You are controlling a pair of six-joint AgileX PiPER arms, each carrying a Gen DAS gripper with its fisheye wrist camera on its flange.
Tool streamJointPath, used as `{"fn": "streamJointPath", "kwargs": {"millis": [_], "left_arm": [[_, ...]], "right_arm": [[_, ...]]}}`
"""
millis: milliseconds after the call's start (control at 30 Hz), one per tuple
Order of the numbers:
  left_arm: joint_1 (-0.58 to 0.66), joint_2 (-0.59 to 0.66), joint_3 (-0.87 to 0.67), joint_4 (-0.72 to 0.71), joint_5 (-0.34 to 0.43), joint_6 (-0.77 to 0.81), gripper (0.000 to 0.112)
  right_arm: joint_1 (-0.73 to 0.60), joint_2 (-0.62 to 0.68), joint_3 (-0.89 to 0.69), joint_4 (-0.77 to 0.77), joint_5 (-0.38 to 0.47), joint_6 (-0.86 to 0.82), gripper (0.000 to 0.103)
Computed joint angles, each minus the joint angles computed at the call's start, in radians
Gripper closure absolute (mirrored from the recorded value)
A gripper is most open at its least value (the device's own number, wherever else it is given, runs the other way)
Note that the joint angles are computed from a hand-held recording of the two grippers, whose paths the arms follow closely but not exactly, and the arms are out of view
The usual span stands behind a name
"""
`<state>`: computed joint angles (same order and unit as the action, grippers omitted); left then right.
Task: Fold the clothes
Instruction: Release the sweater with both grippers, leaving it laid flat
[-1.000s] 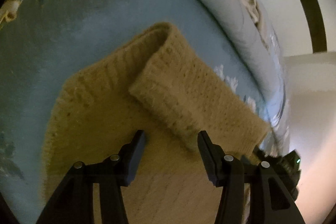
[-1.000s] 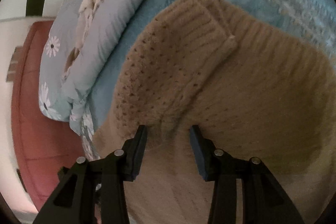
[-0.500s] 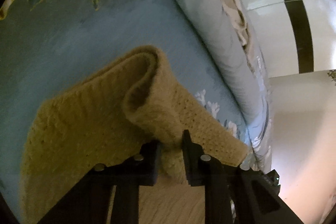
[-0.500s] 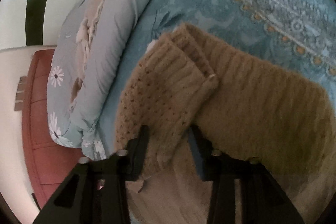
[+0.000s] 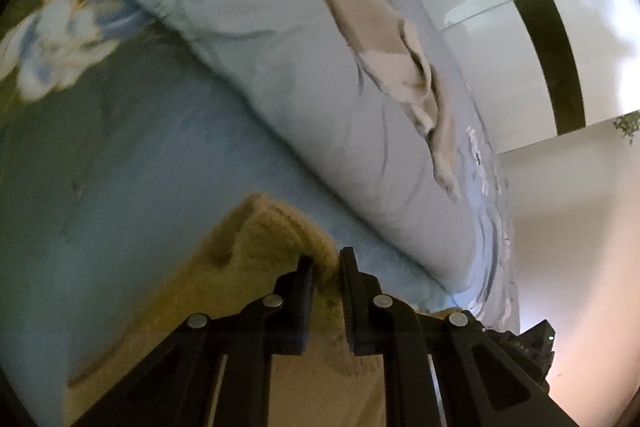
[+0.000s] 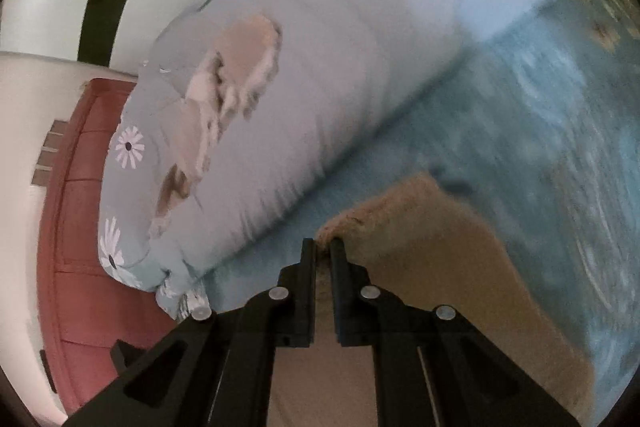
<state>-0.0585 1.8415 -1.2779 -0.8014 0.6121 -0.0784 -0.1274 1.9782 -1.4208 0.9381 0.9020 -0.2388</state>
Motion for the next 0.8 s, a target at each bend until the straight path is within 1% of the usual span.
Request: {"fn": "streamJointPath", "kwargs": {"millis": [67,133,167,233,367,400,433,500,567,633,700,800], "left_arm": [[0.000,0.032,-0.045,0.037,0.026,-0.033,0.088],[0.000,0.052,-0.071,0.052,0.041,-0.045,0.070],[0.002,0.054,-0.078,0.051,0.043,-0.044,0.068],[0.006,0.059,-0.091,0.051,0.048,-0.044,0.059],[0.021,0.014,-0.077,0.069,0.085,-0.046,0.057],[0.023,-0.002,-0.069,0.078,0.097,-0.045,0.056],[0.022,-0.024,-0.054,0.095,0.115,-0.037,0.056],[0.004,-0.112,0.032,0.181,0.136,-0.029,0.055],[-0.022,-0.228,0.167,0.284,0.121,-0.060,0.053],[-0.046,-0.345,0.312,0.367,0.110,-0.106,0.052],[-0.060,-0.461,0.460,0.402,0.103,-0.148,0.052],[-0.107,-0.649,0.659,0.469,0.122,-0.267,0.052]], "right_arm": [[0.013,0.031,-0.057,-0.042,0.010,0.035,0.097],[0.030,0.059,-0.106,-0.080,0.016,0.061,0.096],[0.043,0.070,-0.127,-0.096,0.016,0.068,0.096],[0.053,0.079,-0.166,-0.132,0.022,0.086,0.095],[0.070,0.083,-0.229,-0.199,0.037,0.113,0.095],[0.067,0.069,-0.219,-0.198,0.046,0.097,0.095],[0.053,0.035,-0.175,-0.189,0.056,0.062,0.094],[0.019,-0.035,-0.085,-0.174,0.082,-0.011,0.094],[-0.017,-0.102,-0.005,-0.165,0.116,-0.077,0.092],[-0.087,-0.195,0.126,-0.195,0.127,-0.117,0.078],[-0.170,-0.282,0.241,-0.234,0.147,-0.156,0.077],[-0.324,-0.407,0.386,-0.299,0.202,-0.206,0.077]]}}
